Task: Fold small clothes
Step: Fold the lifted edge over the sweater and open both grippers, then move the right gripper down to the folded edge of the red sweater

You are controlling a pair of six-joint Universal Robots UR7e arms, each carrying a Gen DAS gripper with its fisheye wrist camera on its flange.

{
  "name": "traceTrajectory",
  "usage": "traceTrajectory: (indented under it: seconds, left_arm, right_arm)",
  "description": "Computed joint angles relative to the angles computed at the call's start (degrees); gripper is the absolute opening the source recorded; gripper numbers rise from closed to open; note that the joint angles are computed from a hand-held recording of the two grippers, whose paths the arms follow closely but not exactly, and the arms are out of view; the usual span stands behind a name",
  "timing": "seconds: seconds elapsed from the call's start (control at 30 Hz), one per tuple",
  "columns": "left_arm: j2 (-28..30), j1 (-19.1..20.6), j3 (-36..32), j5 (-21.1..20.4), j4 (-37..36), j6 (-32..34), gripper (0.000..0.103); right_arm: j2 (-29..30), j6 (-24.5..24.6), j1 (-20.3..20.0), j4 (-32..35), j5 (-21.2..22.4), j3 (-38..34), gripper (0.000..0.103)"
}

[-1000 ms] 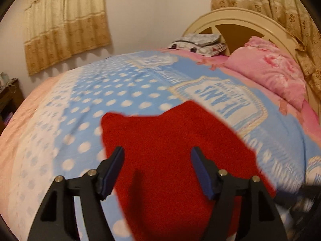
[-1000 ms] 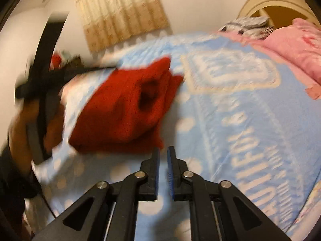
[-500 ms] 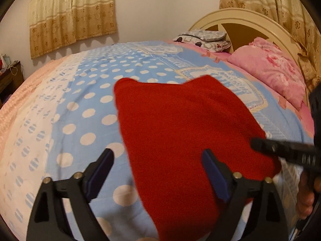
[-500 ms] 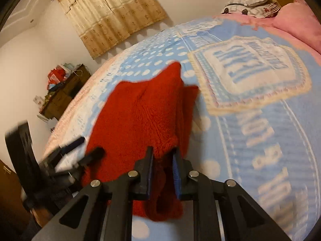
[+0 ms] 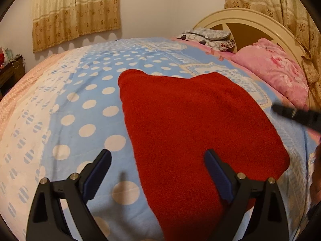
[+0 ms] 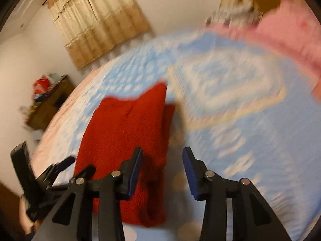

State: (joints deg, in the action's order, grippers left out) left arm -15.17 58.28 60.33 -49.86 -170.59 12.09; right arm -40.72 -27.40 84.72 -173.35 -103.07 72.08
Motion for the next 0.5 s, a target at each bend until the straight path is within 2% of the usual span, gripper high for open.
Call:
traceTrajectory:
  seconds: [0.07, 0.2, 0.27, 0.37, 0.5]
  left_arm:
    - [0.1, 0.0, -0.2, 0.1, 0.2, 0.5, 0.099]
    - [-0.1, 0.2, -0.2, -0.2, 1.0, -0.4, 0.103]
    - [-0.3, 0.3, -0.2, -0.6, 1.6, -1.1, 0.103]
    - [-0.5, 0.6, -0.2, -1.8, 3.0, -1.7, 0.103]
    - [-0.7, 0.7, -0.2, -2.7, 3.8, -1.8, 0.103]
  right_arm:
    - [0.2, -3.4, 1.1, -1.6, 1.4, -0.1, 0.047]
    - [2.5, -6.8, 2.2, 9.7, 5.7, -5.7, 0.052]
    - [5.5, -7.4, 2.7, 14.4, 2.4, -10.5, 0.052]
    - [8.4, -5.4, 2.2, 19.5, -1.3, -15.4, 0.052]
    - [7.6, -5.0, 1.1, 18.5, 0.8, -13.9, 0.052]
